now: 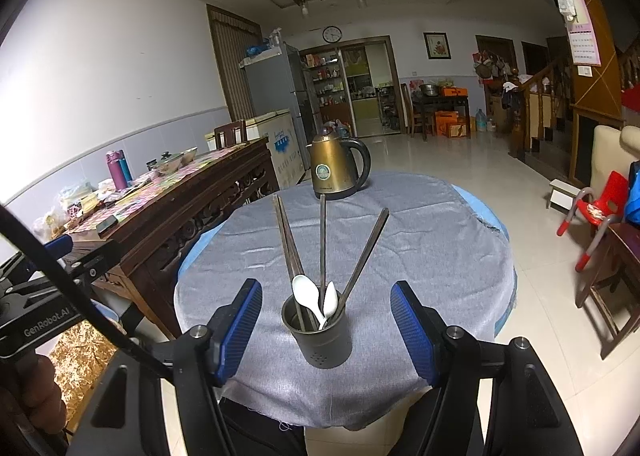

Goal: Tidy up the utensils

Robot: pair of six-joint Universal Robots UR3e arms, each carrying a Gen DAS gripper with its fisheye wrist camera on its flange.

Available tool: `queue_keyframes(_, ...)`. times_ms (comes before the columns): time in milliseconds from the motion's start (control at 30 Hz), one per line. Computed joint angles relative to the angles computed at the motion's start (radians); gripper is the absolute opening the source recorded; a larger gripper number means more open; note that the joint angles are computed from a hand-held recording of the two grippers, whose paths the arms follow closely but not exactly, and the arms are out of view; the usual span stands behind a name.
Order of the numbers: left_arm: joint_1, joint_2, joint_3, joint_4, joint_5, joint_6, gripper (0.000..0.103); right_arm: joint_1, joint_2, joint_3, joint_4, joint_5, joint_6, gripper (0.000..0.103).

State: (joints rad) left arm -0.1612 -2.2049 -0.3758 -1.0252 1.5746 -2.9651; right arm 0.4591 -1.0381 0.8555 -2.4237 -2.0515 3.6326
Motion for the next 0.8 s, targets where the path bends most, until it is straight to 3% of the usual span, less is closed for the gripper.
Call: queue_keyframes(800, 0.015, 0.052, -0.087, 0.042, -0.012, -0.001, 0.088, 0.014, 0.027, -0.099, 0.052, -0.008, -0.017, 0.071)
